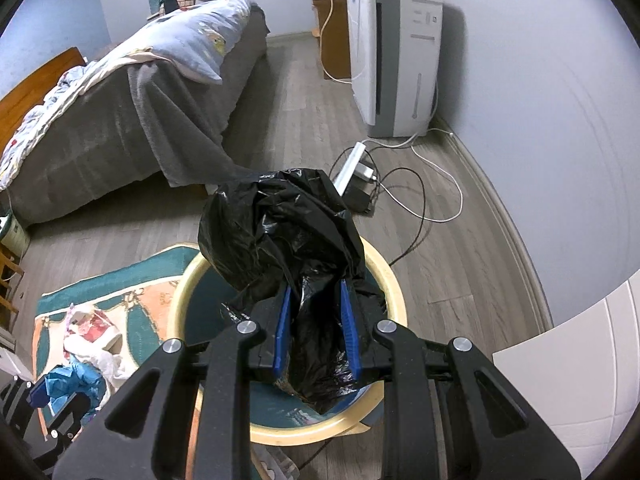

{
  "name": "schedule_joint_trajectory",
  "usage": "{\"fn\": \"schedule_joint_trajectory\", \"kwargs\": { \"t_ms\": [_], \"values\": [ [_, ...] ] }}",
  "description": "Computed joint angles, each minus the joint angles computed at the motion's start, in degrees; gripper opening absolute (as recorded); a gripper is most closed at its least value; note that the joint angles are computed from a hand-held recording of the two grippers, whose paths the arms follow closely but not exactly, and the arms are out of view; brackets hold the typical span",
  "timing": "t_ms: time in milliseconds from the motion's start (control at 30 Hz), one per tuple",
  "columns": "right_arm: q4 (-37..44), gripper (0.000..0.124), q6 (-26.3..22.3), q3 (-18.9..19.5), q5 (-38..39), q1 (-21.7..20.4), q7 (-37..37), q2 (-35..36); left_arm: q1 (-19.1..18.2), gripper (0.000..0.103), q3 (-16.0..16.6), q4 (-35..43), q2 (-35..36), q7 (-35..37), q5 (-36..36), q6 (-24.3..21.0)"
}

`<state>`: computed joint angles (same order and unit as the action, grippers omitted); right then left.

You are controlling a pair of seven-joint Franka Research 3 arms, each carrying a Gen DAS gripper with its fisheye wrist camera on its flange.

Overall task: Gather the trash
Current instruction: 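Open the right tool over the bin while the left tool drops the glove in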

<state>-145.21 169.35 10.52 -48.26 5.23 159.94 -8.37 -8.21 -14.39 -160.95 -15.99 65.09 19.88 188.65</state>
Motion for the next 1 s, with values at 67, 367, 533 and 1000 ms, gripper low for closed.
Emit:
{"fn": "schedule_joint_trajectory", "kwargs": {
  "t_ms": [67,367,533,1000],
  "values": [
    [-0.1,0.022,-0.1,-0.2,0.3,0.0,-0.1,0.3,-2.3,0.037,2.0,1.5,1.7,0.4,0.4,-0.4],
    [-0.1,0.022,0.0,-1.2,1.0,0.5,0.0,1.3,2.1,0.037,-3.6,9.9,10.2,-1.0,4.3,-3.9],
    [-0.6,0.022,2.8,-2.4,3.2,0.7,-1.5,2.6,1.5,0.038,-2.1,12.9,14.0,-2.5,8.2,-3.7],
    [0.2,0.025,2.6,-3.1,6.0,1.9,-3.6,4.3,-6.4,0.043,7.9,21.7,21.7,-16.1,26.1,-6.1]
  ]
}}
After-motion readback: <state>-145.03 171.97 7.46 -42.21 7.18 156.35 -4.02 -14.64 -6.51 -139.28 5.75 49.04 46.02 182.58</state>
